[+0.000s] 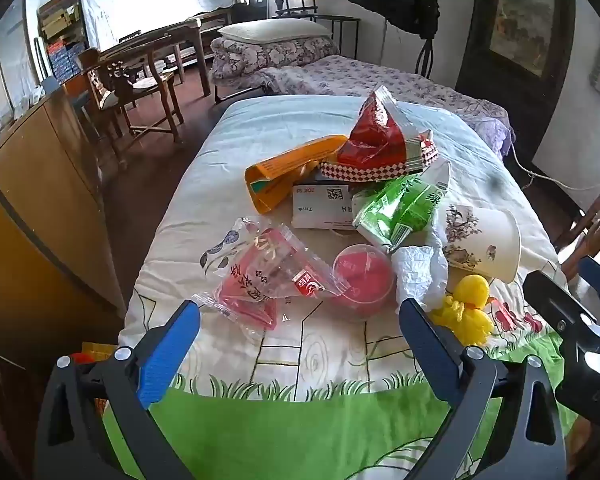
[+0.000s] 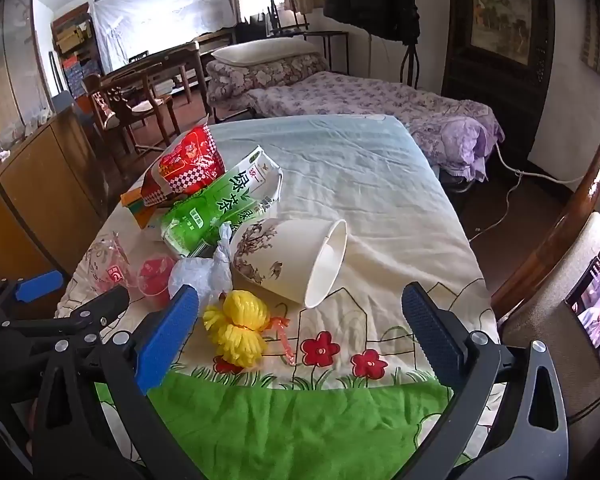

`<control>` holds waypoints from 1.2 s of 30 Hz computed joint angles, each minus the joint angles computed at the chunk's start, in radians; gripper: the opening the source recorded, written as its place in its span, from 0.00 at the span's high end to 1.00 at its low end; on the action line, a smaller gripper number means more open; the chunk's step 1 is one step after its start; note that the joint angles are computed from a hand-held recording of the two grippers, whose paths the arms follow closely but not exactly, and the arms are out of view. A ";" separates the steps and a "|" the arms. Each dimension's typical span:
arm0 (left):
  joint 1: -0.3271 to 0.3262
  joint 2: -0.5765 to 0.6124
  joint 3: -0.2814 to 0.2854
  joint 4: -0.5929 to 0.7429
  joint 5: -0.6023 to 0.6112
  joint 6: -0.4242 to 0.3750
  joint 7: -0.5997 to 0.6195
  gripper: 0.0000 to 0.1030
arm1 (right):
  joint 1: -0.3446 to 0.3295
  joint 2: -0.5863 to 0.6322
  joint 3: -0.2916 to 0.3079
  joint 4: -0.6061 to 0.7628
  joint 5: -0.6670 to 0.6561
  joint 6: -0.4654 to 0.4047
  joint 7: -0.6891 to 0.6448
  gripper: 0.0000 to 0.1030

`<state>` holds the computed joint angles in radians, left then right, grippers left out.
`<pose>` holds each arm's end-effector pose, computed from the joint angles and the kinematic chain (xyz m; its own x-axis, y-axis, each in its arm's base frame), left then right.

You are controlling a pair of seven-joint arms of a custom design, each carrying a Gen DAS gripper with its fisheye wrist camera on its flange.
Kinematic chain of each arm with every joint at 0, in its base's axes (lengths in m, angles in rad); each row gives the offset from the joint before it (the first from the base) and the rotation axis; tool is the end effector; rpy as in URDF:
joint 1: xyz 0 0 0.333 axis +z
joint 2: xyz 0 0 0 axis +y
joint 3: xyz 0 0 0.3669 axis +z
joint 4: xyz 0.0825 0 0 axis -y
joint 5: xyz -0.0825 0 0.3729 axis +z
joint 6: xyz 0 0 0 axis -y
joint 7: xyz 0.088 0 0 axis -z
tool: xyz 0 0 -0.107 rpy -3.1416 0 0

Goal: Collect trash

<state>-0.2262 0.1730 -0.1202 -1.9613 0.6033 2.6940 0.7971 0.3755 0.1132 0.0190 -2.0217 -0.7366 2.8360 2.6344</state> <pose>0.5895 -0.2278 0.5030 -0.0227 -0.9987 -0.0462 -0.7870 0.0463 -0.6152 0.5516 0.2668 0.5223 0.0044 -0.9942 -0.1075 -0.7030 0.0733 -0.7074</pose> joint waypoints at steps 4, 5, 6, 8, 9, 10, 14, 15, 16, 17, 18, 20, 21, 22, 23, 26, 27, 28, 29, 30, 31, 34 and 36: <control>0.015 -0.002 -0.008 -0.009 -0.062 0.020 0.046 0.05 | 0.005 -0.002 -0.009 0.002 -0.052 -0.013 0.038 0.05; 0.014 -0.004 -0.006 -0.011 -0.061 0.022 0.048 0.05 | 0.004 -0.003 -0.008 0.001 -0.055 -0.015 0.042 0.05; 0.014 -0.006 -0.005 -0.014 -0.061 0.026 0.050 0.05 | -0.001 0.004 0.006 0.007 -0.012 -0.016 0.000 0.05; 0.016 -0.010 -0.002 -0.020 -0.060 0.031 0.055 0.05 | 0.004 0.003 0.004 0.008 -0.015 -0.020 0.006 0.05; 0.009 -0.004 0.008 -0.021 -0.036 0.021 0.023 0.05 | 0.008 0.002 0.004 0.009 -0.021 -0.025 0.014 0.05; 0.011 -0.006 0.008 -0.024 -0.034 0.024 0.022 0.05 | 0.012 0.000 0.005 0.009 -0.028 -0.030 0.022 0.05; 0.012 -0.008 0.009 -0.030 -0.019 0.027 0.009 0.05 | -0.002 0.002 0.007 0.003 0.006 -0.010 -0.013 0.05; 0.003 0.000 0.004 -0.002 -0.020 -0.004 0.000 0.05 | 0.000 0.004 0.006 0.006 0.006 -0.012 -0.012 0.05; 0.003 0.000 0.005 -0.003 -0.016 -0.003 -0.003 0.05 | 0.002 0.003 0.005 0.005 0.005 -0.012 -0.010 0.05; 0.002 0.000 0.005 -0.003 -0.012 -0.003 -0.008 0.05 | 0.003 0.003 0.005 0.006 0.006 -0.014 -0.011 0.05; 0.002 -0.002 0.005 -0.005 -0.011 -0.002 -0.010 0.05 | 0.004 0.003 0.004 0.006 0.005 -0.015 -0.010 0.05; 0.004 -0.002 0.003 -0.005 -0.013 -0.002 -0.007 0.05 | 0.005 0.003 0.004 0.007 0.005 -0.015 -0.009 0.05; 0.004 -0.003 0.003 -0.006 -0.012 -0.002 -0.008 0.05 | 0.005 0.003 0.003 0.007 0.007 -0.016 -0.011 0.05; 0.006 -0.002 0.002 -0.006 -0.016 -0.001 -0.004 0.05 | 0.005 0.003 0.004 0.007 0.007 -0.016 -0.010 0.05; 0.006 -0.002 0.002 -0.005 -0.015 -0.002 -0.005 0.05 | 0.006 0.003 0.003 0.007 0.006 -0.016 -0.010 0.05; 0.006 -0.002 0.002 -0.006 -0.015 -0.001 -0.005 0.05 | 0.005 0.004 0.002 0.007 0.007 -0.015 -0.012 0.05; 0.007 -0.002 0.002 -0.005 -0.015 -0.001 -0.005 0.05 | 0.005 0.004 0.002 0.007 0.007 -0.013 -0.012 0.05; 0.006 -0.003 0.001 -0.006 -0.015 -0.002 -0.005 0.05 | 0.006 0.003 0.002 0.006 0.005 -0.014 -0.010 0.05; 0.007 -0.003 0.001 -0.006 -0.016 0.000 -0.004 0.05 | 0.005 0.004 0.002 0.007 0.006 -0.014 -0.010 0.05; 0.007 -0.002 0.001 -0.005 -0.016 -0.001 -0.005 0.05 | 0.005 0.004 0.002 0.007 0.008 -0.014 -0.012 0.05; 0.007 -0.002 0.001 -0.005 -0.016 -0.001 -0.005 0.05 | 0.006 0.004 0.002 0.007 0.007 -0.014 -0.011 0.05; 0.007 -0.004 0.001 -0.007 -0.016 -0.001 -0.004 0.05 | 0.006 0.003 0.002 0.006 0.008 -0.014 -0.011 0.05; 0.008 -0.003 0.001 -0.007 -0.017 0.001 -0.003 0.05 | 0.006 0.003 0.002 0.006 0.007 -0.014 -0.010 0.05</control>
